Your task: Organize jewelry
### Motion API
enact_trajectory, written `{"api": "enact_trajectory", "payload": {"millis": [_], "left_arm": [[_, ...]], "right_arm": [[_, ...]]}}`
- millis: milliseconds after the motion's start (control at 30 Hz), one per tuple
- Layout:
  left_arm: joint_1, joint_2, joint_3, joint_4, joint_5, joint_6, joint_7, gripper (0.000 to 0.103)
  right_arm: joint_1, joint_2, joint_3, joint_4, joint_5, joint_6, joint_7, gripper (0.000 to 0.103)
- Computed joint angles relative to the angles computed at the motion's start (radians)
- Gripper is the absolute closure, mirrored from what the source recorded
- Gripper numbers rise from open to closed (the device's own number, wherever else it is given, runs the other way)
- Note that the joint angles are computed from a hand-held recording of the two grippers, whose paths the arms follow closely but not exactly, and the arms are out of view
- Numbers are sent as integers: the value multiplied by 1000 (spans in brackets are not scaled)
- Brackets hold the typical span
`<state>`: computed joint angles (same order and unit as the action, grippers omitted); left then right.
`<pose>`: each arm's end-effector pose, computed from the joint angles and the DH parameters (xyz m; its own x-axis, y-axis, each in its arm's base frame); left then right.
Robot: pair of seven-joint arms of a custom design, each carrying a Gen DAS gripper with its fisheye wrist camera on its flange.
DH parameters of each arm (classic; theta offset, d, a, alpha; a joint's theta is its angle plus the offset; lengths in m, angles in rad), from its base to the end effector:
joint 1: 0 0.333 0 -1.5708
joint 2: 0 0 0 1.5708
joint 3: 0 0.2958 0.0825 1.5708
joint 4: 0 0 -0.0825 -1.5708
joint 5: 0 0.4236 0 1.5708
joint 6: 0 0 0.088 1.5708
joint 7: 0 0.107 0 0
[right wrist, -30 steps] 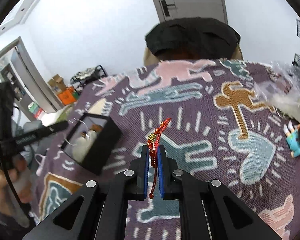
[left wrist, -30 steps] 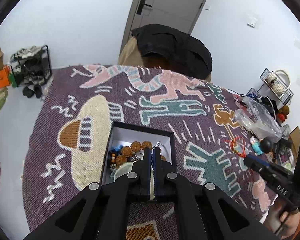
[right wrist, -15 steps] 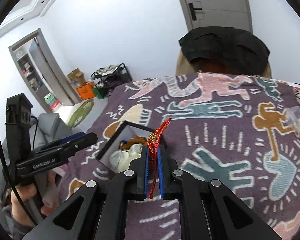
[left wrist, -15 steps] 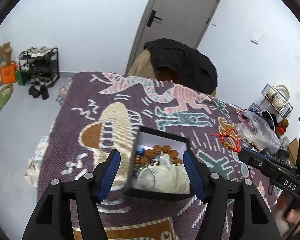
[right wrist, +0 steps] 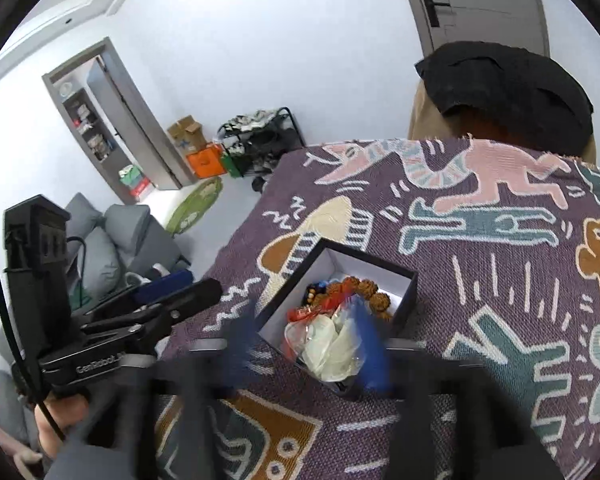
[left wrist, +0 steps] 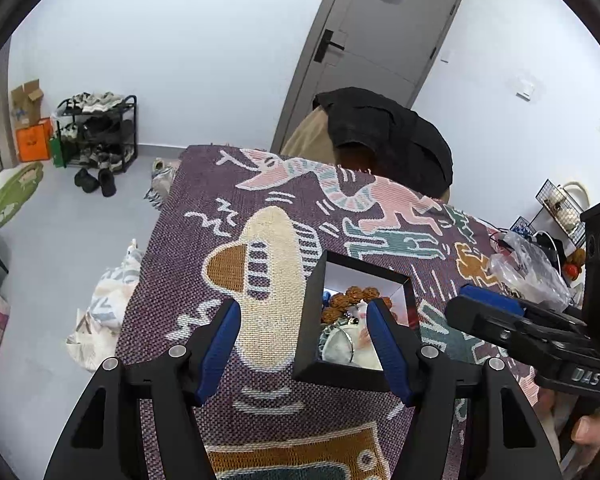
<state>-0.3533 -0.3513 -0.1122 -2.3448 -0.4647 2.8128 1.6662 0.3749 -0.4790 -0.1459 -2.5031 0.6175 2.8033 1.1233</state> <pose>0.4837 -0.2228 0.5267 -0.3076 -0.8997 0.3096 -0.7272 0.0124 -0.6863 0.4832 0.0813 0.4957 0.2754 -0.9141 -0.2977 -0.7104 0.0152 -0.7036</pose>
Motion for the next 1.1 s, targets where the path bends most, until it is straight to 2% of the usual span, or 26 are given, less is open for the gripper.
{"api": "enact_trajectory", "payload": {"millis": [67,267,333,400,567,633,700,833,867,967,1100], "left_arm": [[2,-9,-4,-5,9,2,-1,37],[-11,-34,-6,-16,17,10,-3,35],[-14,-45,-10,-23,26,17,-6,30],[-22,-53,-9,-28,31,25,-8,25],[-32,-69,-17,-34,55,29,-30,20],[-34,-80,-24,-41,69,33,-41,15],[-36,-94,-33,-54,86,42,-56,12],[-41,-125,-48,-76,128,56,-90,5],[-48,-132,-47,-80,134,60,-93,5],[-58,-161,-51,-101,156,74,-113,1],[-68,-204,-63,-126,190,85,-144,0]], "right_arm": [[-7,-18,7,-21,-5,28,4,37],[-57,-71,17,-57,-60,-4,77,37],[-69,-103,18,-81,-85,-6,93,34],[-76,-133,15,-103,-101,-2,110,25],[-85,-211,-4,-161,-137,1,136,23],[-97,-242,-1,-186,-158,1,153,19],[-109,-280,0,-215,-178,7,169,9],[-119,-345,-17,-259,-200,4,192,5],[-129,-362,-13,-270,-209,5,203,0],[-153,-413,-9,-303,-236,5,229,0],[-196,-485,6,-349,-277,2,277,0]]}}
